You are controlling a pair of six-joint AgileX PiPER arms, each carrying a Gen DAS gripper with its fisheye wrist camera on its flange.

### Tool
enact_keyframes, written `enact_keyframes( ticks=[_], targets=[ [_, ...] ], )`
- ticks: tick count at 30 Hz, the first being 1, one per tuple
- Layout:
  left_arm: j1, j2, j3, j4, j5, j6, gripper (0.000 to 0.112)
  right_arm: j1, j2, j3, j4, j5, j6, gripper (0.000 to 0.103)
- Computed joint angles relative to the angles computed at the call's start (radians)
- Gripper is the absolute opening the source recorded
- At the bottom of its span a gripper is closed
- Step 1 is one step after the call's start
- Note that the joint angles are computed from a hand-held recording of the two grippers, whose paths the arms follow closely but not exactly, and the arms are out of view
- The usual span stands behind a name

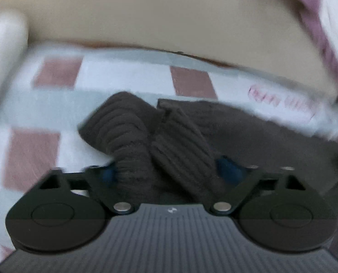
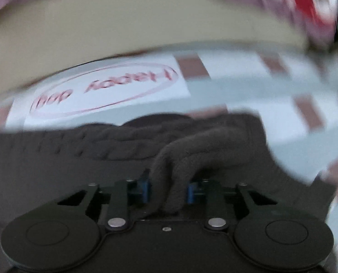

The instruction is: Fold clothes

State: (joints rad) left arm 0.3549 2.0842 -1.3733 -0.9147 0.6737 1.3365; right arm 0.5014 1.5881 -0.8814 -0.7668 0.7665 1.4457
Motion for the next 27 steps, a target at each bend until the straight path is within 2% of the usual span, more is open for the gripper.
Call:
enact_keyframes(
  ticks=[2, 4, 7, 9, 13, 17, 18, 20, 21, 22, 24, 27],
  targets=[
    [-0.018, -0.066, 0.089, -0.089, -0.052, 0.150, 0.024, 0.126, 0.001, 0.044, -0.164, 0.067, 0.106, 0.027],
    [-0.030, -0.120, 0.152, -0.182, -0.082, 0.273, 0.023, 0.178, -0.034, 0.082, -0.222, 0.103, 0.177, 0.025],
    [-0.012, -0.151, 0.139, -0.227, -0.029, 0.308, 0.023, 0.196, -0.130, 0.120, -0.258, 0.132, 0.211, 0.024],
    [-0.006, -0.178, 0.126, -0.259, 0.004, 0.311, 0.022, 0.194, -0.169, 0.101, -0.261, 0.165, 0.145, 0.023],
    [-0.009, -0.223, 0.085, -0.329, 0.050, 0.316, 0.022, 0.173, -0.190, 0.008, -0.327, 0.235, 0.051, 0.021],
    [-0.044, -0.222, -0.018, -0.433, -0.008, 0.376, 0.022, 0.093, -0.139, -0.166, -0.417, 0.249, 0.040, 0.021],
    [-0.047, -0.210, -0.047, -0.438, -0.027, 0.354, 0.023, 0.070, -0.117, -0.207, -0.448, 0.228, 0.031, 0.021],
    [-0.059, -0.157, -0.128, -0.344, -0.077, 0.201, 0.023, 0.009, -0.070, -0.273, -0.479, 0.142, -0.006, 0.029],
    [-0.065, -0.129, -0.174, -0.277, -0.098, 0.105, 0.024, -0.033, -0.041, -0.304, -0.442, 0.087, -0.050, 0.036],
    [-0.073, -0.095, -0.205, -0.196, -0.117, 0.020, 0.024, -0.066, -0.014, -0.337, -0.366, 0.058, -0.102, 0.049],
    [-0.091, -0.029, -0.243, -0.040, -0.156, -0.121, 0.028, -0.094, 0.005, -0.354, -0.238, 0.046, -0.124, 0.052],
    [-0.124, 0.054, -0.262, 0.198, -0.214, -0.296, 0.033, -0.064, -0.066, -0.223, -0.220, 0.044, 0.027, 0.057]
  ],
)
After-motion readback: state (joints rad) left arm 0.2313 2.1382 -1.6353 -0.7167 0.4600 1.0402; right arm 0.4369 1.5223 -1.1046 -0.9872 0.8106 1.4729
